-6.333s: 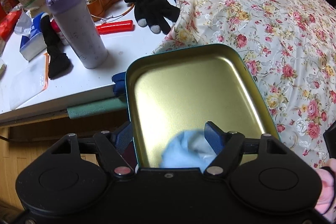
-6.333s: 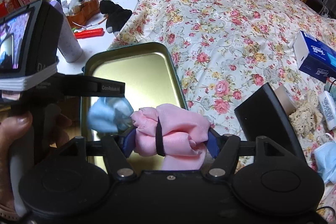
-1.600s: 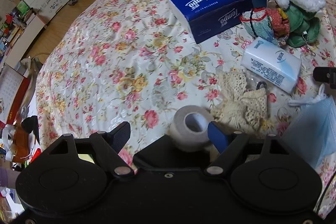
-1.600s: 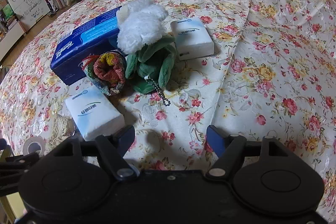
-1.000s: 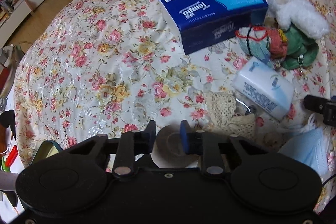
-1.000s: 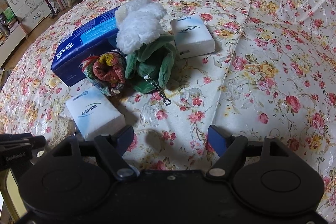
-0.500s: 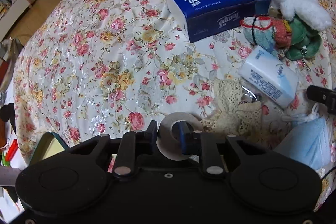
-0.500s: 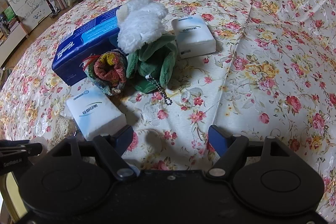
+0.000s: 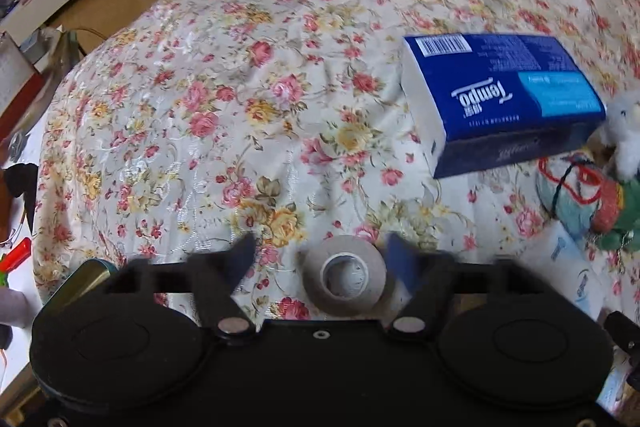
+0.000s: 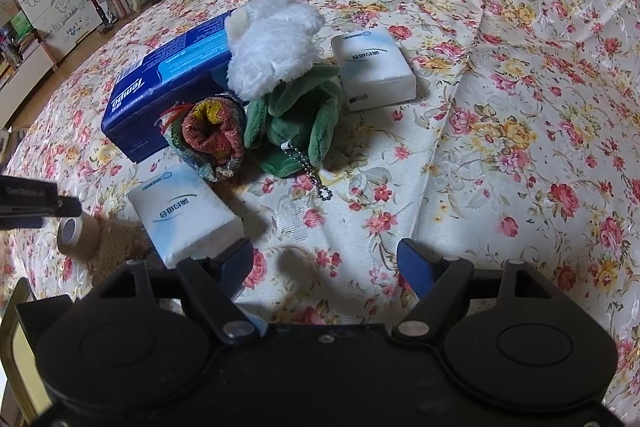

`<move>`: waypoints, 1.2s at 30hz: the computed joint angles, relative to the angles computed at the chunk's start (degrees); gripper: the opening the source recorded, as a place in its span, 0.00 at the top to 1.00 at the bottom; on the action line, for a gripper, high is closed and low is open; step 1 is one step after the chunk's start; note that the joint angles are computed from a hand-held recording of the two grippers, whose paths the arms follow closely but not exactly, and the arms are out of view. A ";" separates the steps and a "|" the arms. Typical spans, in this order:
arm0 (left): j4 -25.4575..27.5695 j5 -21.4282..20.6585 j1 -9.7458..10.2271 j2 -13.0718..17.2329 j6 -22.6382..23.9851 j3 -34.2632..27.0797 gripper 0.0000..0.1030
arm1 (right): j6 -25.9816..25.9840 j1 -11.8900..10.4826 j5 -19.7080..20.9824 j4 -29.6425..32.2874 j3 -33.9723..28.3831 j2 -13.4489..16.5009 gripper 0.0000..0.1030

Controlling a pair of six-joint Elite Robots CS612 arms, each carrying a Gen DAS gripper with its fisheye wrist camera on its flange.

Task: Organize soft objects
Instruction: 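Grasp the beige tape roll with the left tool and lift it, then grasp a second blue mask with the right tool while the left carries the tape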

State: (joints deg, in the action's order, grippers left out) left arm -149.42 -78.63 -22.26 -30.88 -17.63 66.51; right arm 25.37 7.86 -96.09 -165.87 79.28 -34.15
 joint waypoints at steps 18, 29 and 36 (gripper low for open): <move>4.37 -4.25 0.05 1.22 1.54 -1.56 0.54 | -1.32 0.26 -0.84 -0.56 0.01 0.06 0.24; -0.21 -1.74 0.32 -4.24 -0.28 6.30 0.54 | -3.90 1.18 -2.28 -2.03 0.22 -0.42 0.23; -3.29 -1.06 1.02 -8.69 -2.89 13.49 0.54 | -5.47 1.99 -1.27 0.53 1.47 -1.78 0.20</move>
